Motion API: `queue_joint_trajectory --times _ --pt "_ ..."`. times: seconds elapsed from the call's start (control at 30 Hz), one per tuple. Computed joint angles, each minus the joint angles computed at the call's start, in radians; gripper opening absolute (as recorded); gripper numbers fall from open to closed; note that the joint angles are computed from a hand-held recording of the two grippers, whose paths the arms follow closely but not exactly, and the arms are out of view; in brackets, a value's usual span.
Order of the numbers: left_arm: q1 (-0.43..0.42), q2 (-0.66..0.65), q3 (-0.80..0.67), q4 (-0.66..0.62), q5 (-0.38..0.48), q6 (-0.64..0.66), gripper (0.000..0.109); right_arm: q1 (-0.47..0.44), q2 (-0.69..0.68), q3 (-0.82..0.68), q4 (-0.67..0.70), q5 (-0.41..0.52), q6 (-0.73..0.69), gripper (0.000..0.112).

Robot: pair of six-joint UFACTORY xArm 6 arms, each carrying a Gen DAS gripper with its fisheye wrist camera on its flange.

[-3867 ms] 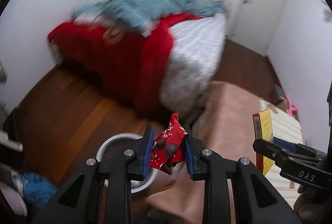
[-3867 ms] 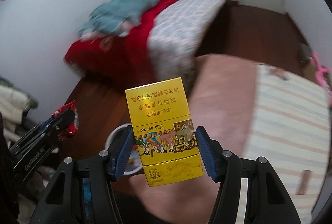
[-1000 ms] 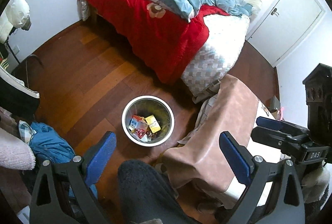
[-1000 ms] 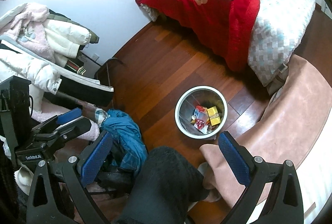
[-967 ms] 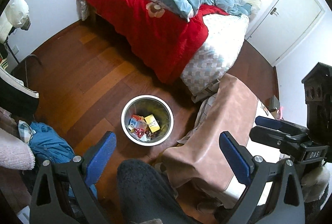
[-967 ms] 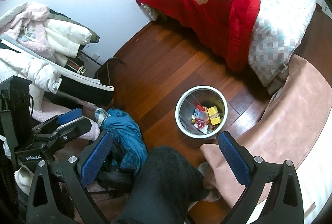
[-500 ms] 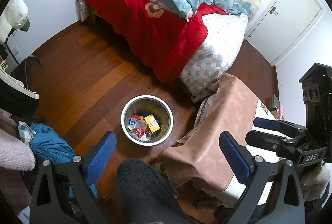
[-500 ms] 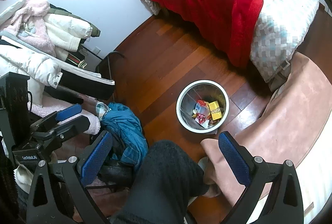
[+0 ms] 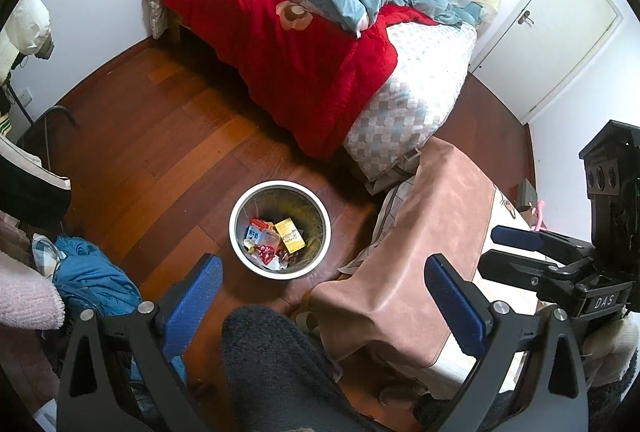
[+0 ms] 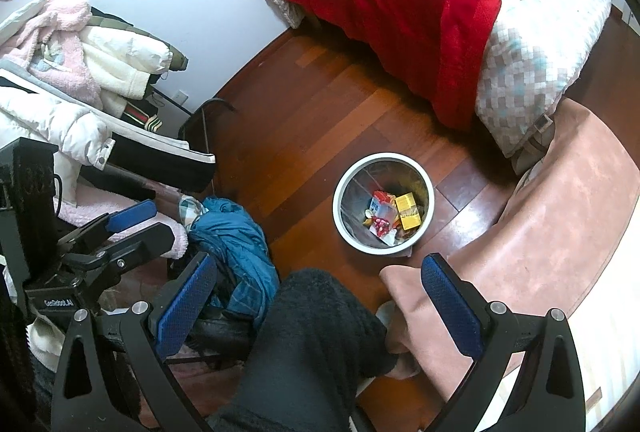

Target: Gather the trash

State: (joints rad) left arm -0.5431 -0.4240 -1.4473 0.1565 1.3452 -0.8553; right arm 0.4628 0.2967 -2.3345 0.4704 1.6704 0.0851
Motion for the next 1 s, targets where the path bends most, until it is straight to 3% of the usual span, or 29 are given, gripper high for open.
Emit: queue_joint_trajectory --times 0.23,0.57,0.67,1.0 --pt "-0.005 0.003 -0.006 0.003 -0.001 -0.004 0.103 0.0 -0.016 0.027 0.003 -0.011 -0.003 0.103" --pt "-0.016 0.008 -0.027 0.018 0.005 -0.02 0.103 0.011 0.067 -0.122 0.008 0.044 0.032 0.103" --pt "-0.018 0.004 -0.025 0.019 0.003 -0.022 0.103 0.01 0.137 -0.245 0.014 0.092 0.057 0.103" --pt "-0.015 -0.007 -0.018 0.011 -0.003 -0.018 0.103 0.009 0.136 -0.244 0.021 0.101 0.056 0.103"
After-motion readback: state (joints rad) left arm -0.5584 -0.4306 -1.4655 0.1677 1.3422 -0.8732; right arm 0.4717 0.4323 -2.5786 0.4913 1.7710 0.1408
